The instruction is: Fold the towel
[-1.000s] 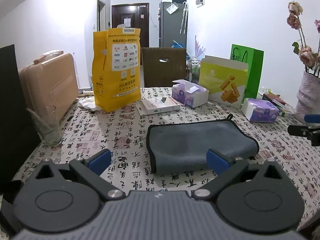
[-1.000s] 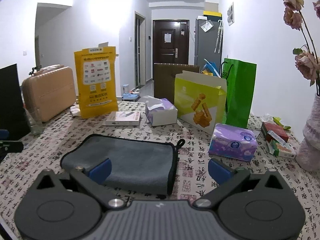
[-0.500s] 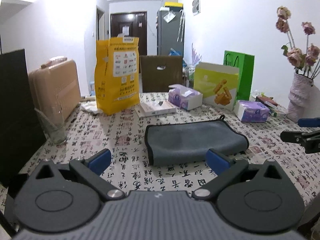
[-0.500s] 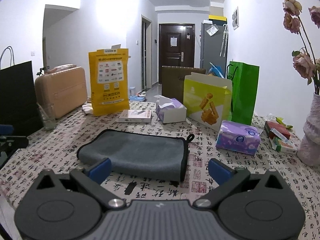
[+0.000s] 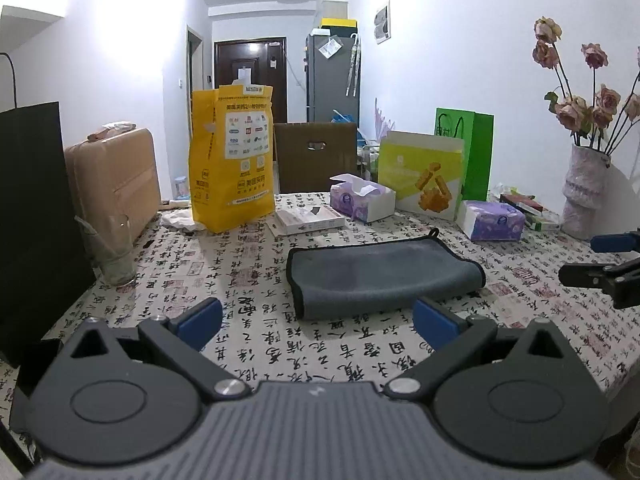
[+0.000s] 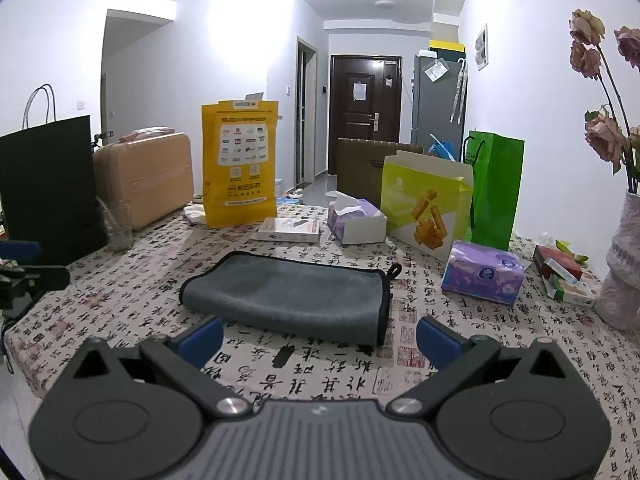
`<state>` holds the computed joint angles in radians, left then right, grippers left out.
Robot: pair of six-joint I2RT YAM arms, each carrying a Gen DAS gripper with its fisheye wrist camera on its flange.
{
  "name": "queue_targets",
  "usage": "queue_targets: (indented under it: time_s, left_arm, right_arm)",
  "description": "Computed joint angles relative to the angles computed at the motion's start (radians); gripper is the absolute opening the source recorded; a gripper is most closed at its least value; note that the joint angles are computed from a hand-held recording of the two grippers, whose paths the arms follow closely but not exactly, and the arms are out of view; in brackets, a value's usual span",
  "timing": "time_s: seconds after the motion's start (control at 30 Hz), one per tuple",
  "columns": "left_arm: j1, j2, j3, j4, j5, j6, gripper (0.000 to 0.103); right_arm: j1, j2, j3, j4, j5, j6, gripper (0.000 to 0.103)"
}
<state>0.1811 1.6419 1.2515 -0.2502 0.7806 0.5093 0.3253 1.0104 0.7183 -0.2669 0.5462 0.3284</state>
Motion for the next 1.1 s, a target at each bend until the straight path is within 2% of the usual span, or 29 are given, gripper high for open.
queue_targets:
  time_s: [0.23,0.4,0.63,0.73,0.97,1.1]
  left_arm:
    - [0.051,-0.038,-0.082,0.072,0.057,-0.03,0.103]
    - [0.104,-0.074,-0.162,0.112,0.123,0.01,0.103]
    - [0.148,-0.126,-0.277,0.196,0.132,0.038,0.103]
    - [0.169,-0.145,-0.304,0.21,0.152,0.03,0.103]
    - [0.231,-0.2,-0.422,0.354,0.171,-0.019,0.103]
    - [0.272,-0.201,-0.446,0.356,0.217,-0.009,0.103]
  right_arm:
    - [0.066,-0.028,-0.039,0.003,0.038,0.043,0.103]
    - [0.138,-0.055,-0.068,-0.002,0.095,0.083,0.103]
    - [0.251,-0.089,-0.111,-0.017,0.196,0.188,0.103]
    - [0.312,-0.078,-0.126,-0.021,0.253,0.231,0.103]
    - [0.472,-0.018,-0.135,-0.038,0.389,0.33,0.103]
    - [0.556,0.012,-0.149,-0.031,0.439,0.388,0.103]
